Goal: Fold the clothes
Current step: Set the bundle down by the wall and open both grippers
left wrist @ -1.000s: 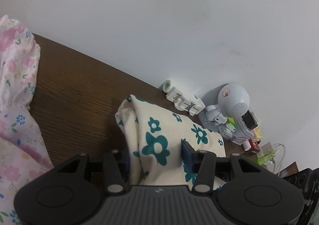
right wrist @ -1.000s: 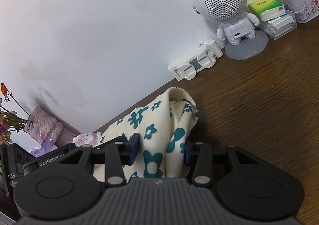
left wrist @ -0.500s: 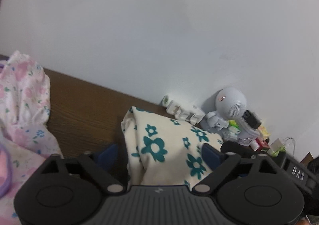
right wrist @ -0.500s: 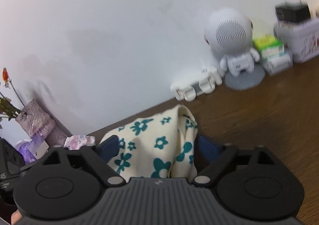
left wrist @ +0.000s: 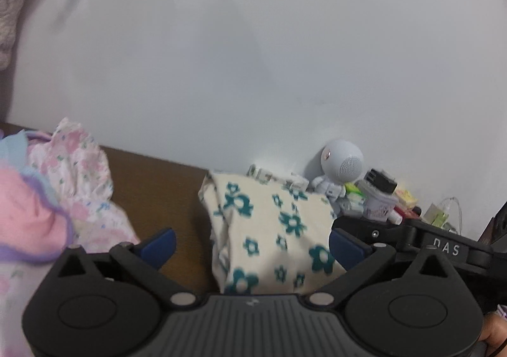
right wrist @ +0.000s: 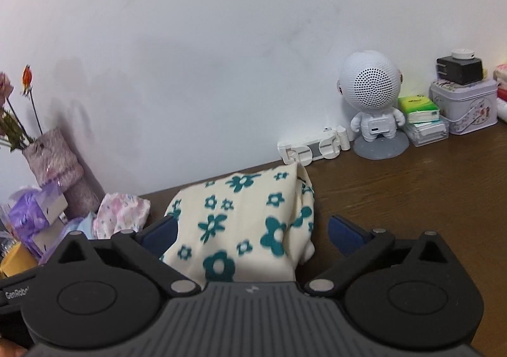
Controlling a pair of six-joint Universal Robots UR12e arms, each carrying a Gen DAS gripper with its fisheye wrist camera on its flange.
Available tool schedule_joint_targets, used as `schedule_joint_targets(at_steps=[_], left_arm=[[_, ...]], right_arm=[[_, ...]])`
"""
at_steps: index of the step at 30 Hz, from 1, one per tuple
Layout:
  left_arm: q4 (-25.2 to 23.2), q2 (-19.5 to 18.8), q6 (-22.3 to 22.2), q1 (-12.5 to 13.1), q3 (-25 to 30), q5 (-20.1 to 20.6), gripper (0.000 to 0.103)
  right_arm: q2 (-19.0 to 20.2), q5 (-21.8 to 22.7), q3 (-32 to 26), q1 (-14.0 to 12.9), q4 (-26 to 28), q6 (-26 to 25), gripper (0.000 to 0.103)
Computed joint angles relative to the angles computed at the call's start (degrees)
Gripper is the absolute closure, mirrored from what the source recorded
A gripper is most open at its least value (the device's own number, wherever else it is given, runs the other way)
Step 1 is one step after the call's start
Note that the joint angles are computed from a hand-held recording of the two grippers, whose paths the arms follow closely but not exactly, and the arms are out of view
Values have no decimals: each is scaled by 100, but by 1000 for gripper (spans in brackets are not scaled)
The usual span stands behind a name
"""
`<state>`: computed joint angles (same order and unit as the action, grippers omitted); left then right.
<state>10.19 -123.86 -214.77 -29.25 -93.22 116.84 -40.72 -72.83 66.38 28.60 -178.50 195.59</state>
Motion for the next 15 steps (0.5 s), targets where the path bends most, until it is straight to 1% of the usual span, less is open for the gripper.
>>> schedule_joint_targets(at_steps=[3, 7, 9, 12, 15], left_arm=[[-15, 42, 63, -109, -87, 149, 0], [122, 133, 120, -262, -273, 361, 0], [158, 204, 20, -332, -396, 400, 0], [146, 332, -245, -427, -610, 416, 0], [143, 449, -417, -545, -801, 549, 0]], right_arm=[[-135, -77, 265, 24, -142, -106, 0], [-357, -160, 668, 59, -237, -182, 0], [-471, -167, 870, 75, -246, -218, 0], [-651, -230, 1188, 119, -303, -354, 0], [-839, -258, 1518, 175, -376, -502, 0]])
